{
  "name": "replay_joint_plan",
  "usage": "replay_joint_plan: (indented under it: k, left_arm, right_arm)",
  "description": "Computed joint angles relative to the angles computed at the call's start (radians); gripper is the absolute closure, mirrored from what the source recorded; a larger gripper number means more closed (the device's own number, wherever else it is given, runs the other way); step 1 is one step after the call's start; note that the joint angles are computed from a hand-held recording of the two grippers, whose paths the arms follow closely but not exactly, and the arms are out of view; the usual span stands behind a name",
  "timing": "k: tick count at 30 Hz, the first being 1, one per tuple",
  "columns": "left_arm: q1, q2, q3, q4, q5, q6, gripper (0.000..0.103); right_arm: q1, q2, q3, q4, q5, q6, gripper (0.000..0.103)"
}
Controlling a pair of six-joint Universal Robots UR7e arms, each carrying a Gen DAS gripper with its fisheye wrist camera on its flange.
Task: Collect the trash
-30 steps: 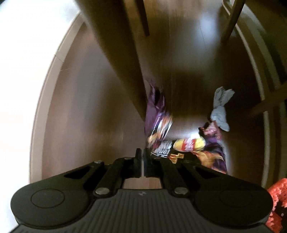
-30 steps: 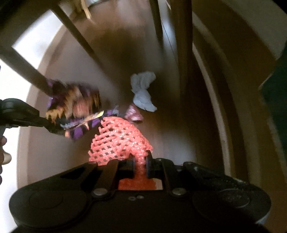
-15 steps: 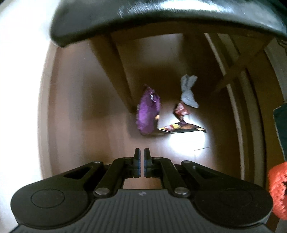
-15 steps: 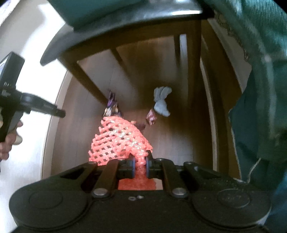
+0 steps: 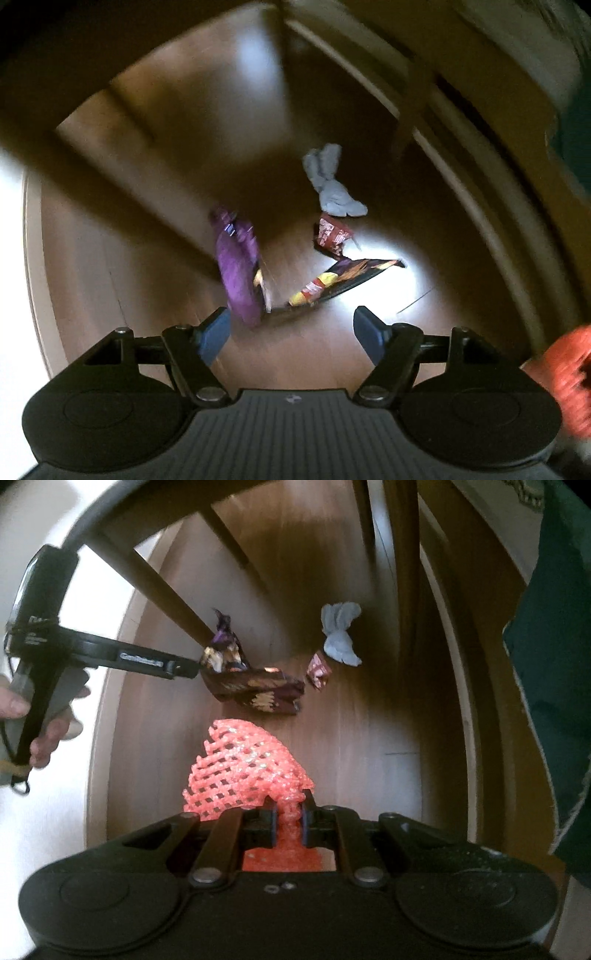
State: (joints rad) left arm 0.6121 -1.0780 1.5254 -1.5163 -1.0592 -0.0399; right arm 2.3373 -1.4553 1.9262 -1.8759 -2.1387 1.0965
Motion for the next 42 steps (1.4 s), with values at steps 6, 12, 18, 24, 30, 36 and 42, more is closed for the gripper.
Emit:
replay_joint_plan:
  k: [6,12,18,24,30,36,42]
  left_arm:
    - [0.019,0.019,0.108,-0.072,0.074,0.221,0.03]
    - [0.048,0.037,0.101,-0.115,0.068,0.21,0.037]
    - [0.062,0.047,0.08,-0.127,0.077,0.105,0.087]
    - [0.047,0.04,0.073,-0.123,0.103,0.037,0.094]
    - [0.007,0.004,0.024,-0.041,0.094,-0.058,0.098]
    - [-0.05,0.012,-0.18,0.151,0.044,-0.175,0.099]
    - [-0.112,0.119,-0.62,0.419,-0.007,-0.296,0.098]
  right_arm:
    - [-0.046,-0.02,0.084,-0.062,0.011,-0.028,0.092]
    - [-0.081,-0.021,0.129,-0.124,0.013,-0.067,0.091]
    - [-0.089,-0.026,0.13,-0.132,0.011,-0.082,0.091]
    - [-0.092,-0.027,0.132,-0.14,0.002,-0.086,0.092]
    - [-0.05,-0.042,0.091,-0.089,-0.018,-0.03,0.093]
    - [0.023,-0.025,-0.062,0.05,-0.038,0.01,0.094]
    - [0.108,0.042,-0.34,0.266,-0.066,0.039,0.094]
